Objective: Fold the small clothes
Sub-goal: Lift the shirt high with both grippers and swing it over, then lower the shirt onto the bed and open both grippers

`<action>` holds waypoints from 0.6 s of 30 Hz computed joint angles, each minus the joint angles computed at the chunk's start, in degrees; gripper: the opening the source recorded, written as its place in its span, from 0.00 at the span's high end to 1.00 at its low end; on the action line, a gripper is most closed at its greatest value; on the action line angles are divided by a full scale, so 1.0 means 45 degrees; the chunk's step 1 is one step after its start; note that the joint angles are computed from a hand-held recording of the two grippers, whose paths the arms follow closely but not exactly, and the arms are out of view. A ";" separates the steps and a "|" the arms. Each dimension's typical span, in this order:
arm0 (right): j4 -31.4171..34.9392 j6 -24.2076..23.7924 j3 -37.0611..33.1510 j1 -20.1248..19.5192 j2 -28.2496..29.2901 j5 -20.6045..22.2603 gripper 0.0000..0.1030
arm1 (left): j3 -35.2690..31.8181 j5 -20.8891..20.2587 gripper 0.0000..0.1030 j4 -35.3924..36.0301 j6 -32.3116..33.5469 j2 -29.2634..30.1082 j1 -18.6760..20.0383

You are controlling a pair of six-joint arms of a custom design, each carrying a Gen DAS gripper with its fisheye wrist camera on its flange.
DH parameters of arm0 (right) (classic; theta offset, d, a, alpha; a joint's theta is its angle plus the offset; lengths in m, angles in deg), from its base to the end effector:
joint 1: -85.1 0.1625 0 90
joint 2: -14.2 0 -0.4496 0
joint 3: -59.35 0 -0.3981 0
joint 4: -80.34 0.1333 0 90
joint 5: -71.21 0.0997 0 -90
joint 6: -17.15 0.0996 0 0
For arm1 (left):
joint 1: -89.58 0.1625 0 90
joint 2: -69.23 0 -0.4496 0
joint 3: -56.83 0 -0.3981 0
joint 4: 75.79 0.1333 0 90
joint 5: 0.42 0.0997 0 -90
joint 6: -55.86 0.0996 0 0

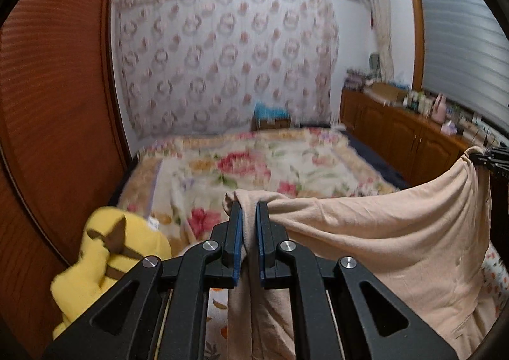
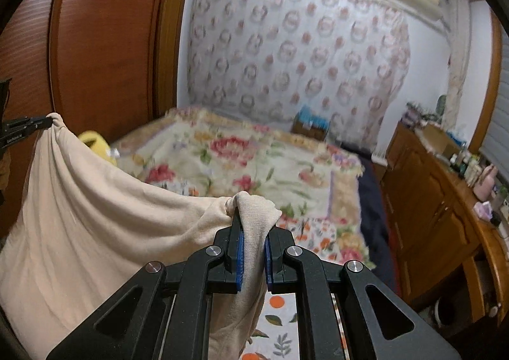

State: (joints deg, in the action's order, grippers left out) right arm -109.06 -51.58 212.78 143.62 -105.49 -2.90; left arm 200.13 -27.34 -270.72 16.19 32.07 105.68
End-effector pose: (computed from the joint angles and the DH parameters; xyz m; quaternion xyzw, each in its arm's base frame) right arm 0.0133 -0.2857 0.3833 0.3368 -0.7647 0.4335 0.3375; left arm -0.2712 -0.3094 0.0045 0.2561 0.8129 -0.4327 0.2941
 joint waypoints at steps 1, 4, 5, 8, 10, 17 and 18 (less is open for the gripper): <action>-0.0310 0.0207 -0.0265 0.0563 0.0663 -0.0716 0.91 | -0.0132 -0.0182 0.91 -0.0175 0.0167 0.0250 0.0269; -0.0345 0.0720 -0.1271 0.1801 0.1966 -0.2319 0.91 | -0.0379 -0.0611 0.91 -0.0282 0.0349 0.0740 0.0789; -0.0302 0.0844 -0.1574 0.2047 0.2326 -0.2669 0.91 | -0.0462 -0.0714 0.91 -0.0319 0.0423 0.0851 0.0929; -0.0164 0.1157 -0.2113 0.2453 0.2988 -0.3401 0.90 | -0.0794 -0.0986 0.91 -0.0395 0.0815 0.1152 0.1393; -0.0181 0.1232 -0.2235 0.2397 0.3252 -0.3562 0.90 | -0.1031 -0.1135 0.91 -0.0593 0.1270 0.1338 0.1776; 0.0196 0.1558 -0.2161 0.2455 0.3062 -0.3865 0.90 | -0.1102 -0.1496 0.86 -0.0220 0.1294 0.1403 0.2001; 0.0158 0.1553 -0.2100 0.2394 0.3039 -0.3818 0.90 | -0.1048 -0.1538 0.82 -0.0153 0.1217 0.1359 0.1914</action>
State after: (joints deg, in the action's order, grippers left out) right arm -108.35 -44.60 203.33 154.40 -91.82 -20.08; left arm 195.42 -34.26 -271.41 21.67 38.19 114.29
